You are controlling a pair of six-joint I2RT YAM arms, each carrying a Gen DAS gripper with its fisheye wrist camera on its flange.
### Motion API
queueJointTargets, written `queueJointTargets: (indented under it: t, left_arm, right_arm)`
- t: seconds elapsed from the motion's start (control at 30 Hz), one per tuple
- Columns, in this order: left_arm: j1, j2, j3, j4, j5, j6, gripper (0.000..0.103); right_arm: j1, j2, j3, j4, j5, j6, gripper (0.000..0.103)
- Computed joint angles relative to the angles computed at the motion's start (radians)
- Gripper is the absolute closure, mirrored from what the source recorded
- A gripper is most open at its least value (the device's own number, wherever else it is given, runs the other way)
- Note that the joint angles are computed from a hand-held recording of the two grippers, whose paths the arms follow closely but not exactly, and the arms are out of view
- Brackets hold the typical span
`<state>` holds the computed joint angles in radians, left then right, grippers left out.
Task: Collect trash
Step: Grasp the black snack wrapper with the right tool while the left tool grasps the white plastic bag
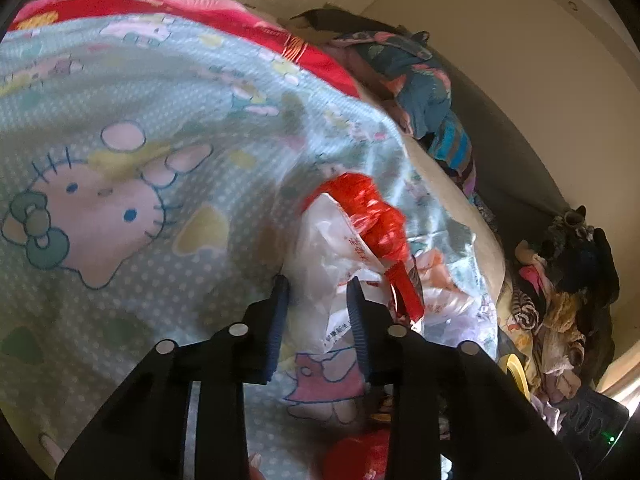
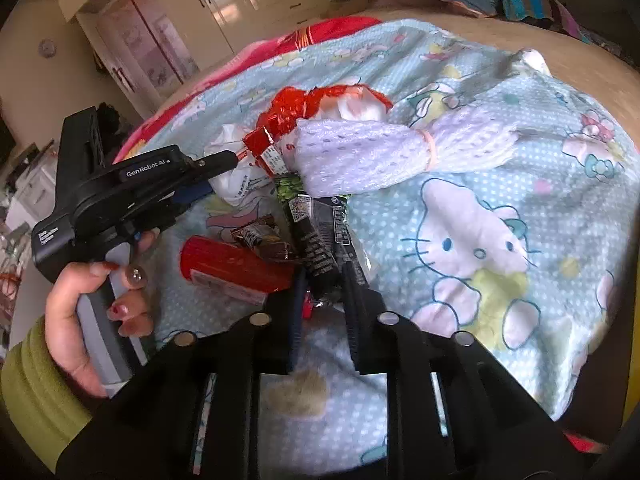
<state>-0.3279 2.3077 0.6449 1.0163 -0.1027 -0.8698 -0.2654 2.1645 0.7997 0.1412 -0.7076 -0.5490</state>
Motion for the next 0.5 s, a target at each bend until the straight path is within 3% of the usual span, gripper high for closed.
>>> queueJointTargets:
  t: [0.07,0.5]
  left_arm:
    - [-0.006,-0.024,-0.012,0.001,-0.014,0.017,0.088]
    - [-0.084,-0.265,-0.111,-0.001,-0.154,0.155,0.088]
  right_arm:
    - [-0.027,-0.013,-0.014,-0.012,-0.021,-0.020,0.093]
    - [-0.093,-0.087,-0.068,-0.104,-0.104,-0.150,0.093]
